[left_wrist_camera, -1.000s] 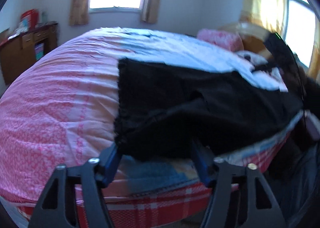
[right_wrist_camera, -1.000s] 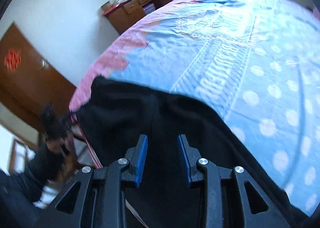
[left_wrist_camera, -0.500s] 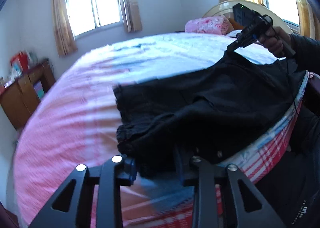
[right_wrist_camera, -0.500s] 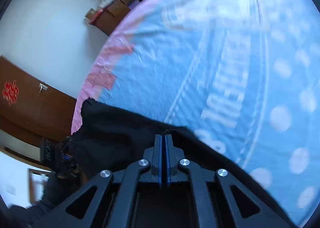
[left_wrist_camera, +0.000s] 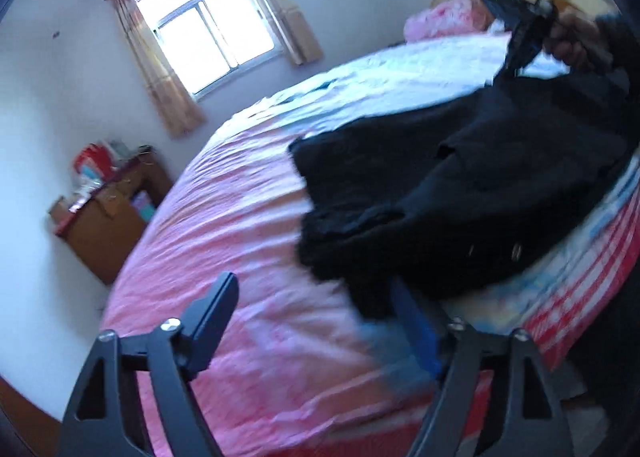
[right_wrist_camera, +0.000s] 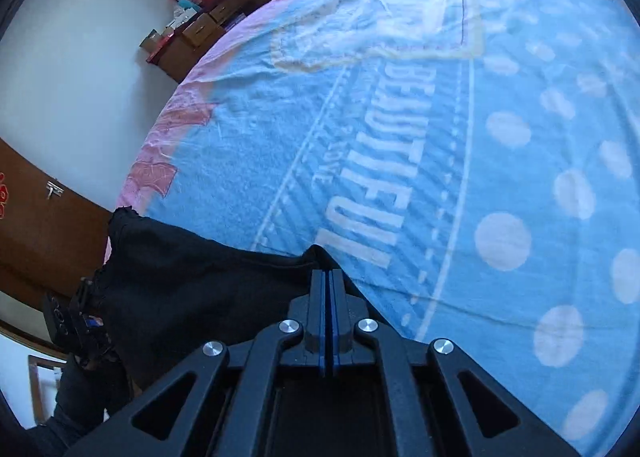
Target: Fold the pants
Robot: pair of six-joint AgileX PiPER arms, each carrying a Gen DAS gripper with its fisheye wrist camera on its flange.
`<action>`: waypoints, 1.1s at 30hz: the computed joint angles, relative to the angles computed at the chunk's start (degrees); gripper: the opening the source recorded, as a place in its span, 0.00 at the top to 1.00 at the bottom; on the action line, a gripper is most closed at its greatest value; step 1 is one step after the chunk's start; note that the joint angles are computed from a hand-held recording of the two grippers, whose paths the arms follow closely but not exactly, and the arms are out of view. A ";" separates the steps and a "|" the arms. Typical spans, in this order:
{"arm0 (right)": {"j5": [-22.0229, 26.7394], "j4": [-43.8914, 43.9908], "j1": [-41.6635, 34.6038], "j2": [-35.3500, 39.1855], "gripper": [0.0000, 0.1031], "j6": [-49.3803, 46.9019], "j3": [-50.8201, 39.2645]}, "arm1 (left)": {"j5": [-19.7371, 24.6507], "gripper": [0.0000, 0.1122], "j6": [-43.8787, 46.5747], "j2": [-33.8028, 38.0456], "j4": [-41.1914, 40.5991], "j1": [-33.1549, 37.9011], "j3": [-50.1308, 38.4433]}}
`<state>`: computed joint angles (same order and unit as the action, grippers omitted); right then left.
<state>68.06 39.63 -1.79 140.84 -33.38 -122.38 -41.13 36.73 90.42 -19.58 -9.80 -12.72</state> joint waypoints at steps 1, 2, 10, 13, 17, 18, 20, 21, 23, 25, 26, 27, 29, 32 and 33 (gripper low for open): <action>-0.60 0.35 -0.18 -0.17 0.98 -0.26 0.29 | -0.04 0.25 2.02 -0.48 -2.09 -0.46 0.48; -1.69 -0.44 -0.17 -0.45 0.98 0.30 0.49 | -0.13 0.25 4.44 -1.07 -4.58 -0.63 1.19; -13.45 0.86 -3.05 -17.22 0.63 -9.10 23.52 | 7.90 0.17 -7.94 -15.10 -2.91 2.43 1.03; -12.66 6.06 -4.15 -23.46 0.41 -17.47 33.05 | 8.59 0.08 -16.25 -15.02 1.42 -0.60 -1.44; -14.84 1.76 -1.41 -22.50 0.41 -16.07 37.42 | 9.73 0.08 -14.33 -1.76 -3.62 -6.09 -10.15; -17.36 1.77 -1.09 -21.56 0.41 -16.25 38.77 | 11.21 0.08 -12.59 1.08 -6.19 -6.72 -12.17; -19.20 4.58 -1.43 -22.66 0.40 -19.59 40.96 | 14.96 0.10 -6.60 5.51 -14.73 -8.11 -16.67; -19.16 3.31 -1.26 -23.23 0.41 -18.91 41.08 | 14.29 0.10 -5.53 5.72 -16.98 -9.17 -16.85; -19.39 4.88 -3.16 -26.66 0.41 -20.99 43.80 | 13.58 0.10 -1.84 3.82 -22.26 -11.98 -17.22; -18.45 8.21 -7.27 -30.39 0.41 -26.20 46.90 | 12.58 0.09 2.21 1.77 -27.05 -14.86 -17.48; -19.35 8.73 -9.90 -33.08 0.41 -28.53 49.19 | 12.75 0.09 4.56 0.64 -29.88 -16.64 -17.89; -20.41 9.57 -13.25 -35.64 0.41 -31.12 51.53 | 13.61 0.09 6.83 -0.07 -32.15 -17.71 -19.02; -20.08 10.35 -19.59 -38.23 0.41 -33.20 53.53 | 14.71 0.09 9.77 0.50 -34.93 -21.08 -22.38; -17.31 10.49 -32.61 -38.91 0.41 -32.94 52.23 | 16.40 0.09 14.92 3.52 -38.82 -26.22 -28.54; -16.88 10.17 -38.02 -39.11 0.41 -32.17 51.56 | 17.44 0.09 15.88 4.62 -39.43 -27.46 -30.39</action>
<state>51.18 49.80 -39.81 101.73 -65.55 -70.82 -23.69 52.61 95.03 -59.01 -37.26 -43.11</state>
